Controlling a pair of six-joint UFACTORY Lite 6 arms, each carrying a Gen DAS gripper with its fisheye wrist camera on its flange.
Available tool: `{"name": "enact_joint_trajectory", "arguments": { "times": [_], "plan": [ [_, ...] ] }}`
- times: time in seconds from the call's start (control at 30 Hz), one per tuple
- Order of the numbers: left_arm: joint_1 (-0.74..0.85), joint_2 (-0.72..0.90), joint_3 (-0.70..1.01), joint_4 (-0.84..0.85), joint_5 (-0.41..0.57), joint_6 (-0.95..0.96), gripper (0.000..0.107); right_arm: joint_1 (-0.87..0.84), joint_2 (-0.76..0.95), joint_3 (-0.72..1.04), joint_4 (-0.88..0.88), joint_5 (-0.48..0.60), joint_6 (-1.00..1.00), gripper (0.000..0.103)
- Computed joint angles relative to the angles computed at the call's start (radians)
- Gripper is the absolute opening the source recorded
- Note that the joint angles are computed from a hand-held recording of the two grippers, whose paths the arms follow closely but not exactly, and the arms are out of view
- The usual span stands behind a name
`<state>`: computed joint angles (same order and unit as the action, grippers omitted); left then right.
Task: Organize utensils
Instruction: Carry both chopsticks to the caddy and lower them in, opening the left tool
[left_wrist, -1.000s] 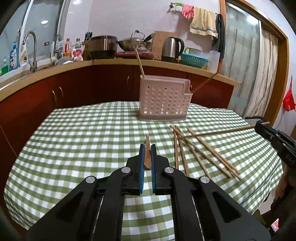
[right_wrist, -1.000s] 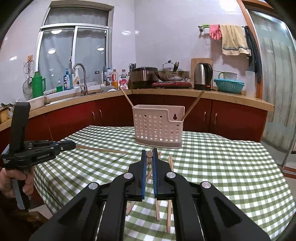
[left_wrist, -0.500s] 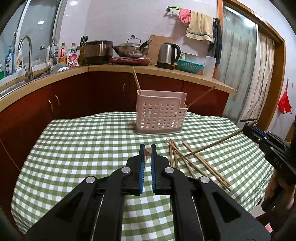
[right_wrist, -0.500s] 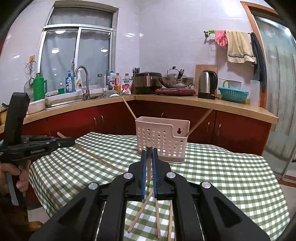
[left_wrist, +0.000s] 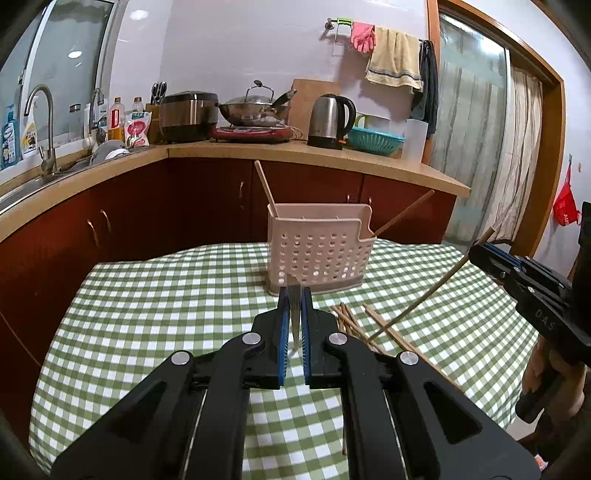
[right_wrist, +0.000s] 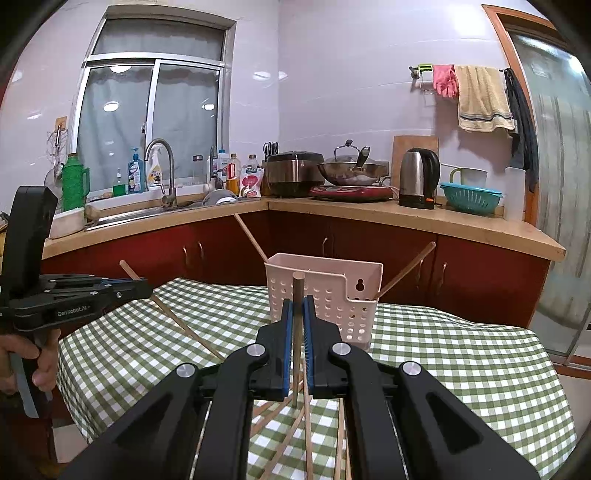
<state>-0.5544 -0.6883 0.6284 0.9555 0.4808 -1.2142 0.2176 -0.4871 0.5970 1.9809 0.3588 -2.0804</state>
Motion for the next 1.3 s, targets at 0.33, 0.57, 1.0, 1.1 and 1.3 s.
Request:
{"name": "enact_joint_trajectory", "arguments": {
  "times": [0.33,0.57,1.0,1.1,1.3],
  "plan": [
    [0.027,0.057,0.106,0.043,-0.028,-0.009,0.006,-0.048,0.001,0.076,-0.136,0.048,0.173,0.006],
    [0.051,0.145,0.288,-0.004,-0.070,0.103,0.007,-0.114,0.054,0.215,-0.152,0.105,0.199,0.006],
    [0.143,0.491,0.689,0.133,-0.154,0.071,0.006,-0.146,0.384,0.600,0.028,0.114,0.035,0.006],
    [0.184,0.589,0.779,0.147,-0.187,0.060,0.006,-0.135,0.454,0.659,0.053,0.103,0.015,0.006],
    [0.245,0.723,0.844,0.143,-0.248,0.057,0.006,-0.116,0.601,0.751,0.045,0.083,0.026,0.006]
  ]
}}
